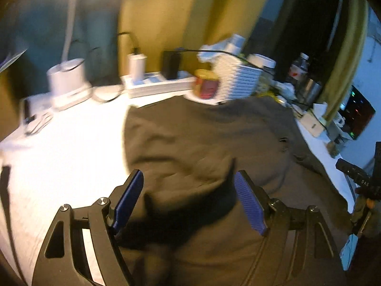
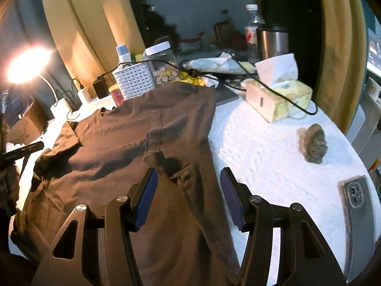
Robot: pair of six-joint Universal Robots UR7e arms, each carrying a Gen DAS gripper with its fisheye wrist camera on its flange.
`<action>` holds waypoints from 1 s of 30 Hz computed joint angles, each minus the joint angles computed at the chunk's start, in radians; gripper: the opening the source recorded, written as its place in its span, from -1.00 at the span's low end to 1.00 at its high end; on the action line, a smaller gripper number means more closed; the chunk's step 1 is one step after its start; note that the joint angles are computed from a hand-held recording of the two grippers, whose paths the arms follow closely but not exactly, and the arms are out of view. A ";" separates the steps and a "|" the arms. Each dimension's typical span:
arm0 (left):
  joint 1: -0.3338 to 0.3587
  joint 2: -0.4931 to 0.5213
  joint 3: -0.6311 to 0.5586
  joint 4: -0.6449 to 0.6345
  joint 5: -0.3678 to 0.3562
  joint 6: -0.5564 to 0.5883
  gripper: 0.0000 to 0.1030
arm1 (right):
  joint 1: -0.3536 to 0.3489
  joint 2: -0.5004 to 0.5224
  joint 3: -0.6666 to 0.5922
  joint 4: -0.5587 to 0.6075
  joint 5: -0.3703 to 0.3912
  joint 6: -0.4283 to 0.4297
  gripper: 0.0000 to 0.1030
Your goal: Fold small clothes
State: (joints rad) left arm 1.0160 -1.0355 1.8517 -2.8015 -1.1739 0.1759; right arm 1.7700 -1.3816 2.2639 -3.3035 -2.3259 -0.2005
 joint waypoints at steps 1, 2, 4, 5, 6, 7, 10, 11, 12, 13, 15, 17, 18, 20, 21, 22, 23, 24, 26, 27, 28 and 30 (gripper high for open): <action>0.007 -0.005 0.003 0.005 0.008 -0.003 0.53 | -0.003 0.006 -0.005 0.005 0.006 -0.001 0.13; 0.014 -0.007 0.004 0.016 0.024 -0.013 0.52 | -0.003 0.015 -0.011 0.009 0.009 -0.001 0.13; 0.028 -0.010 0.006 0.030 0.026 -0.031 0.52 | -0.003 0.028 -0.022 0.013 0.014 -0.003 0.13; 0.036 -0.011 0.007 0.033 0.011 -0.038 0.52 | -0.002 0.033 -0.026 0.015 0.018 -0.004 0.13; 0.043 -0.011 0.007 0.032 -0.011 -0.042 0.52 | 0.000 0.037 -0.029 0.017 0.020 -0.005 0.13; 0.048 -0.008 0.006 0.028 -0.029 -0.041 0.52 | 0.003 0.041 -0.031 0.018 0.019 -0.005 0.13; 0.057 0.004 -0.006 0.035 -0.073 -0.044 0.51 | 0.009 0.051 -0.038 0.025 0.016 -0.002 0.13; 0.058 0.005 -0.013 0.053 -0.089 -0.045 0.51 | 0.011 0.052 -0.039 0.030 0.014 -0.001 0.13; 0.058 0.004 -0.016 0.075 -0.115 -0.038 0.51 | 0.013 0.053 -0.040 0.031 0.011 0.000 0.13; 0.055 0.001 -0.015 0.091 -0.137 -0.026 0.51 | 0.016 0.053 -0.039 0.034 0.007 0.002 0.13; 0.046 -0.005 -0.009 0.135 -0.171 -0.005 0.51 | 0.021 0.053 -0.038 0.032 -0.001 0.005 0.13; 0.041 -0.014 -0.003 0.191 -0.206 0.004 0.51 | 0.025 0.048 -0.031 0.026 -0.014 0.010 0.13; 0.035 -0.019 0.003 0.215 -0.214 0.008 0.51 | 0.025 0.046 -0.028 0.024 -0.019 0.014 0.13; 0.023 -0.033 0.014 0.245 -0.221 0.028 0.51 | 0.025 0.038 -0.020 0.021 -0.026 0.019 0.13; 0.016 -0.044 0.020 0.252 -0.218 0.044 0.51 | 0.026 0.034 -0.016 0.021 -0.030 0.022 0.13; 0.010 -0.052 0.026 0.242 -0.208 0.056 0.51 | 0.025 0.031 -0.012 0.021 -0.031 0.023 0.13; 0.002 -0.058 0.033 0.222 -0.187 0.064 0.51 | 0.025 0.028 -0.009 0.023 -0.033 0.024 0.13; -0.006 -0.061 0.038 0.188 -0.153 0.072 0.52 | 0.025 0.025 -0.006 0.024 -0.033 0.025 0.13; -0.005 -0.050 0.031 0.138 -0.120 0.079 0.52 | 0.025 0.024 -0.002 0.025 -0.033 0.027 0.13; -0.002 -0.034 0.018 0.115 -0.095 0.075 0.52 | 0.024 0.023 -0.001 0.025 -0.032 0.027 0.13; 0.002 -0.024 0.013 0.098 -0.080 0.075 0.52 | 0.024 0.023 0.000 0.023 -0.029 0.027 0.13; 0.014 0.008 -0.014 0.083 -0.073 0.082 0.52 | 0.026 0.027 -0.003 0.024 -0.027 0.029 0.13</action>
